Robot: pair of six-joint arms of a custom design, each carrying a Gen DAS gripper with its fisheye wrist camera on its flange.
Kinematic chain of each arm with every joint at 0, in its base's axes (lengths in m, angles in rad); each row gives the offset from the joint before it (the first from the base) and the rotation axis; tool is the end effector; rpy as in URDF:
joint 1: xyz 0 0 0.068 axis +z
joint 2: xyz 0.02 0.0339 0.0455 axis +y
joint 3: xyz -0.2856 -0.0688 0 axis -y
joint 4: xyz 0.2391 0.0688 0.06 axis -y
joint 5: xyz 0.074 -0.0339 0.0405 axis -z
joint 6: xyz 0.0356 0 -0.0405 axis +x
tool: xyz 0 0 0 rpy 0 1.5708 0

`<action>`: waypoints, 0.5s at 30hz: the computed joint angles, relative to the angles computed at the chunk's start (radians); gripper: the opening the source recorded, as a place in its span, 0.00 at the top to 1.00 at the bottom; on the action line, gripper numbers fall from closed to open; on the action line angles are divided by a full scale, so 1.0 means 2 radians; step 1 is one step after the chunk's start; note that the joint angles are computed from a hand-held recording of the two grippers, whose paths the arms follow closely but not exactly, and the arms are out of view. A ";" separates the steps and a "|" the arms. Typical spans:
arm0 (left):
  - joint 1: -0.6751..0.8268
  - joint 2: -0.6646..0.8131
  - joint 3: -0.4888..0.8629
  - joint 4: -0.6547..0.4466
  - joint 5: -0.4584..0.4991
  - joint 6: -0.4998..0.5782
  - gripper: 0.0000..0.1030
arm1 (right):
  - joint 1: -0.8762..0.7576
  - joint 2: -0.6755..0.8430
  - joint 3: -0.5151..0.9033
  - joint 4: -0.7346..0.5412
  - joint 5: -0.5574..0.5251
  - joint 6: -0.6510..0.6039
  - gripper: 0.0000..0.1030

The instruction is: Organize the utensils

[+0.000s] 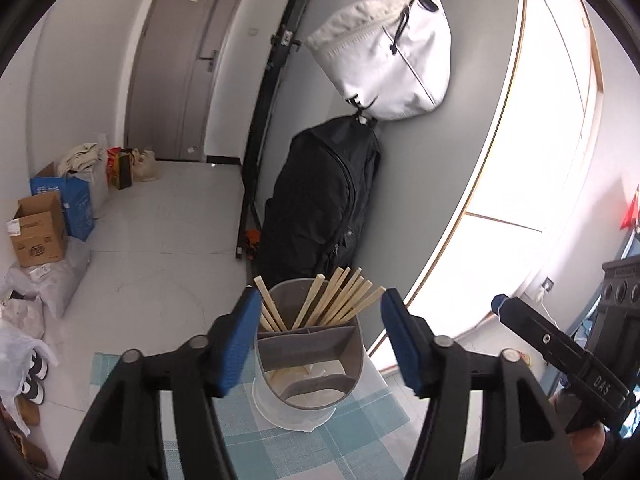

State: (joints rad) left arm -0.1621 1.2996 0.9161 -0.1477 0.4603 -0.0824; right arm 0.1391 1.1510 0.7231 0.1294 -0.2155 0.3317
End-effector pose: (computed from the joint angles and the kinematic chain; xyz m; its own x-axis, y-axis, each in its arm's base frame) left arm 0.2728 -0.0606 0.3012 -0.5412 0.0138 -0.8408 0.4797 0.8263 -0.2952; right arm 0.2465 0.0422 0.2977 -0.3854 0.2673 -0.8832 -0.2246 0.9012 0.3707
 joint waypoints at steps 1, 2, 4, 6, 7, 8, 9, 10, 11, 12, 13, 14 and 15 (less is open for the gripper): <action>0.001 -0.014 -0.009 0.005 -0.003 -0.009 0.37 | 0.006 -0.012 -0.005 -0.002 0.005 -0.001 0.36; 0.001 -0.028 -0.013 -0.001 -0.010 -0.015 0.36 | 0.012 -0.018 -0.007 -0.004 0.012 -0.002 0.31; -0.003 -0.044 -0.013 -0.017 -0.024 -0.021 0.32 | 0.022 -0.036 -0.014 -0.008 0.020 0.001 0.28; -0.010 -0.064 -0.017 -0.032 -0.047 -0.025 0.22 | 0.032 -0.051 -0.021 -0.012 0.031 0.002 0.23; -0.012 -0.076 -0.023 -0.033 -0.054 -0.025 0.18 | 0.035 -0.058 -0.024 -0.011 0.035 0.002 0.18; -0.013 -0.093 -0.032 -0.034 -0.060 -0.023 0.17 | 0.041 -0.069 -0.031 -0.008 0.041 0.002 0.16; -0.017 -0.104 -0.036 -0.036 -0.068 -0.021 0.16 | 0.045 -0.077 -0.035 -0.007 0.044 0.001 0.15; -0.020 -0.110 -0.038 -0.039 -0.076 -0.017 0.15 | 0.049 -0.083 -0.039 -0.007 0.047 -0.001 0.13; -0.024 -0.117 -0.041 -0.040 -0.085 -0.014 0.12 | 0.056 -0.092 -0.044 -0.008 0.055 -0.002 0.09; -0.026 -0.125 -0.046 -0.039 -0.093 -0.014 0.11 | 0.064 -0.096 -0.047 -0.009 0.063 -0.003 0.07; -0.026 -0.133 -0.052 -0.038 -0.098 -0.013 0.09 | 0.070 -0.103 -0.052 -0.010 0.070 -0.004 0.04; -0.024 -0.144 -0.060 -0.037 -0.103 -0.013 0.08 | 0.075 -0.109 -0.055 -0.012 0.074 -0.005 0.03; -0.021 -0.155 -0.067 -0.038 -0.106 -0.012 0.07 | 0.082 -0.116 -0.059 -0.014 0.081 -0.007 0.03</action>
State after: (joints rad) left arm -0.2036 0.9890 0.7824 -0.2229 0.2476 -0.1068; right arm 0.3038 0.9198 0.6056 0.1007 -0.0542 0.3187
